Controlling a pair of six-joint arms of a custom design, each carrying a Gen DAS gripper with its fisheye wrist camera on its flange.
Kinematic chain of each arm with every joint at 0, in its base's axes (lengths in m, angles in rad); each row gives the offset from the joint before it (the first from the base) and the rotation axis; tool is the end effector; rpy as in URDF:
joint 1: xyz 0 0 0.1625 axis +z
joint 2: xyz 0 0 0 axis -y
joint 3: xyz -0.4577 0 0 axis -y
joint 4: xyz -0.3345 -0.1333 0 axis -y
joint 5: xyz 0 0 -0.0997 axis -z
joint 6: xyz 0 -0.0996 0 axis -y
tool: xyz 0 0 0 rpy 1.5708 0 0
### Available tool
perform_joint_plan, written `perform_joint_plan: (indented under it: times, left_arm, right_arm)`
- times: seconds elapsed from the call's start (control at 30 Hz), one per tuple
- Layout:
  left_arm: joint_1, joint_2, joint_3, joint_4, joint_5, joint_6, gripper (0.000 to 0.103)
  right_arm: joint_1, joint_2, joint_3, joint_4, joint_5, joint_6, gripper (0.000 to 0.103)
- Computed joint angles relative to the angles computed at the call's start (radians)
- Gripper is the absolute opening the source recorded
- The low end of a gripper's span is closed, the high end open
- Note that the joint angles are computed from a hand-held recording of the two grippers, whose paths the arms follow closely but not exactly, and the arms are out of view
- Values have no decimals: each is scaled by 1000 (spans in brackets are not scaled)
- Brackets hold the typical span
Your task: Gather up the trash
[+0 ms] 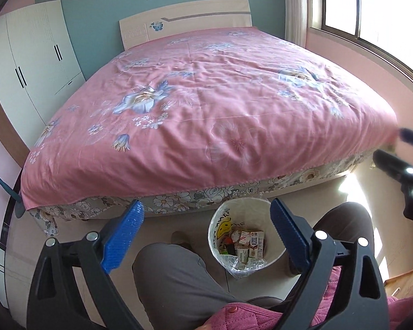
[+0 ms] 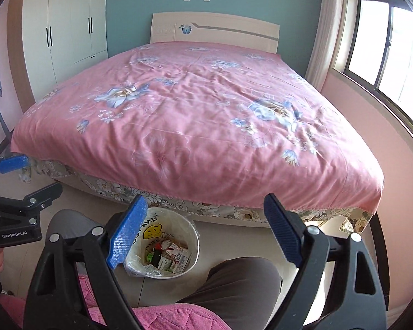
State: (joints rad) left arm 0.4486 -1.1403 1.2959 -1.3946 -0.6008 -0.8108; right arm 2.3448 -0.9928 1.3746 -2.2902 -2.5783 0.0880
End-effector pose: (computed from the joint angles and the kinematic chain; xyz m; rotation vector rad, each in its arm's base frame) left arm -0.4448 -0.4532 0.4409 0.5393 2.1691 -0.7537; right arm 0.5049 -0.4464 0.4041 0.5488 -2.1551 0.8527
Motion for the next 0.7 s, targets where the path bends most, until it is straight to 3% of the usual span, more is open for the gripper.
perform_joint_plan:
  times: [0.2, 0.7]
  left_arm:
    - [1, -5, -3, 6, -7, -21, 95]
    - [-14, -1, -2, -6, 16, 10, 95]
  right_arm:
    - [6, -3, 9, 19, -14, 24, 85]
    - [17, 7, 10, -20, -15, -18, 85]
